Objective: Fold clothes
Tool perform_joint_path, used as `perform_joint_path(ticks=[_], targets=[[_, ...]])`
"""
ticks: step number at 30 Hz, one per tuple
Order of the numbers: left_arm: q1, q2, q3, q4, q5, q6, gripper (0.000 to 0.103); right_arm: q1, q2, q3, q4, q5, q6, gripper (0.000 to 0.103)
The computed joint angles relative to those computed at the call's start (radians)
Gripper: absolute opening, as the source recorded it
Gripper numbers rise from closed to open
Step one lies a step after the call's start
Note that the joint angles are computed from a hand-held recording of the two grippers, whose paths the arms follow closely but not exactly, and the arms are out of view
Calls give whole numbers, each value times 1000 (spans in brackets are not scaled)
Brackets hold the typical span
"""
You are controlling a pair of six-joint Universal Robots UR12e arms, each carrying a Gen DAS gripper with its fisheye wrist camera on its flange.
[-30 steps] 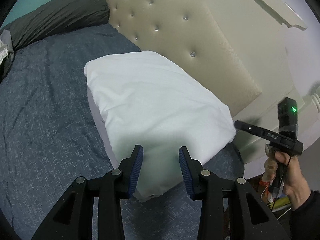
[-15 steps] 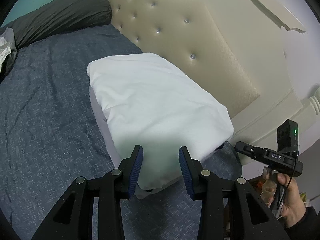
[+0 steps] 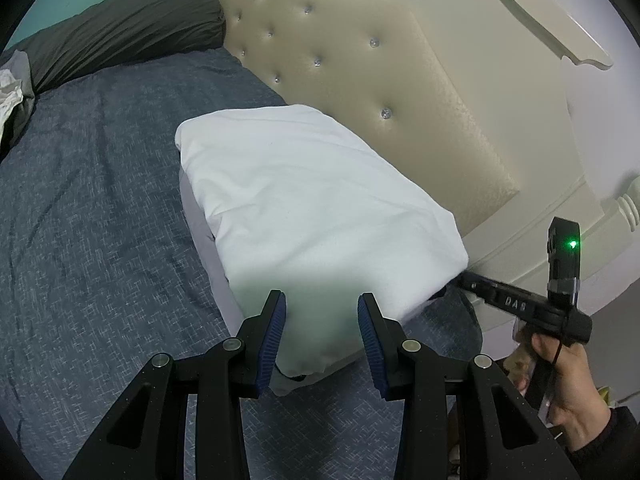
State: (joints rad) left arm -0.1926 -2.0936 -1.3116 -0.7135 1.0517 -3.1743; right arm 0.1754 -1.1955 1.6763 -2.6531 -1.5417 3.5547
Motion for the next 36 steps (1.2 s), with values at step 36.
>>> perform_joint_path(ticks=[36], targets=[[20,8,-7,33,1,-13,41,-16,8,-28,-130,35,-25,17]])
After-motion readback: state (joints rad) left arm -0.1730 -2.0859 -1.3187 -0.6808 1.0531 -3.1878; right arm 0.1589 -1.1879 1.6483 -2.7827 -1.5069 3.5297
